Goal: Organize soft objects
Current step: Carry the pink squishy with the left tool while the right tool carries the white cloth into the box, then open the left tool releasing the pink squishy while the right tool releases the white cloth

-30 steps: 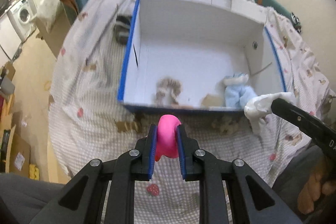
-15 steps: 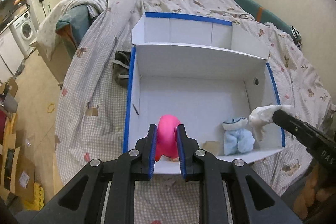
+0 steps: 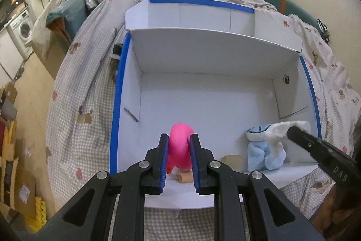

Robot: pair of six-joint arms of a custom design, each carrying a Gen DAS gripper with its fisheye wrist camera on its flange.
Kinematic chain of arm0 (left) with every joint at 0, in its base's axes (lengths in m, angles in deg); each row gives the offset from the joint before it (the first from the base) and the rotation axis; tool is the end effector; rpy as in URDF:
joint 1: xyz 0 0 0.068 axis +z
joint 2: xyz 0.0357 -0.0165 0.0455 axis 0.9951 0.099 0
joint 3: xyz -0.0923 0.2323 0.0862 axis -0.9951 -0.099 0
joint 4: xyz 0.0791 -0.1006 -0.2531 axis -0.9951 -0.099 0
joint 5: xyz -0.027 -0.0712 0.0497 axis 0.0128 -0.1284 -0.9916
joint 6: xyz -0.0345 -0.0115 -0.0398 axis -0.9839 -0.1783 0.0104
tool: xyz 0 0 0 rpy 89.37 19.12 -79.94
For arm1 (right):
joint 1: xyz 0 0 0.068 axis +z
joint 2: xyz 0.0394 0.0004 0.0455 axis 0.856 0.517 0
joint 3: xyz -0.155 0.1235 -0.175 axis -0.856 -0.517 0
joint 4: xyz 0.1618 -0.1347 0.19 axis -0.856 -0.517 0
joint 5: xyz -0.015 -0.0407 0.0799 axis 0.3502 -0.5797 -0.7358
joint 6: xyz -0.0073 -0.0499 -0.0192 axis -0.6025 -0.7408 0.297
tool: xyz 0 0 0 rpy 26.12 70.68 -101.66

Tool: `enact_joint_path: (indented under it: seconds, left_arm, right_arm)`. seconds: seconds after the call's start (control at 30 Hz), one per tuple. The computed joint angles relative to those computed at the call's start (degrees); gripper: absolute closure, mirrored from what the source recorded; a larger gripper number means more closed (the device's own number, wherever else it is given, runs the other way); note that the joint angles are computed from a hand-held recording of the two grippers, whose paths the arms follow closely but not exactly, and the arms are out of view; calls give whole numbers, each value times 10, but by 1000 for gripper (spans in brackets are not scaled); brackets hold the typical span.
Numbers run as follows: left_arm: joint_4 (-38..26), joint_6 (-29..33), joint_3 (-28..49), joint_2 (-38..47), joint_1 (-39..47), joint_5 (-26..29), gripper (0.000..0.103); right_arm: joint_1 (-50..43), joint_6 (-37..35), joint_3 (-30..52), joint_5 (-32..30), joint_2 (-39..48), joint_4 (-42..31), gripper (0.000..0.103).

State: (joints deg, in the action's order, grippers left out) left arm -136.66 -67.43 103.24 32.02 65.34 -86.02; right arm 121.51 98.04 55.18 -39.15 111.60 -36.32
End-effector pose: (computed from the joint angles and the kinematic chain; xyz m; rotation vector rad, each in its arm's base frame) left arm 0.1838 -0.0630 0.2417 0.3347 2.5675 -0.1331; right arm 0.1338 0.2261 0.2084 0.2884 2.3981 0.5669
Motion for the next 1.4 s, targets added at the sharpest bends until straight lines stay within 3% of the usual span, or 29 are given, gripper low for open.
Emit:
enact_joint_path:
  seconds: [0.13, 0.3, 0.5, 1.4]
  left_arm:
    - [24, 5, 2, 21, -14, -15, 86]
    - [59, 6, -29, 41, 17, 18, 86]
    - [81, 5, -53, 18, -5, 0, 86]
    - [71, -4, -57, 24, -6, -10, 85]
  right_arm:
    - [0, -6, 9, -5, 14, 1, 95]
    - [2, -5, 12, -12, 25, -5, 95]
    - [-5, -7, 15, -30, 42, -3, 95]
    - [-10, -15, 44, -35, 87, -28, 93]
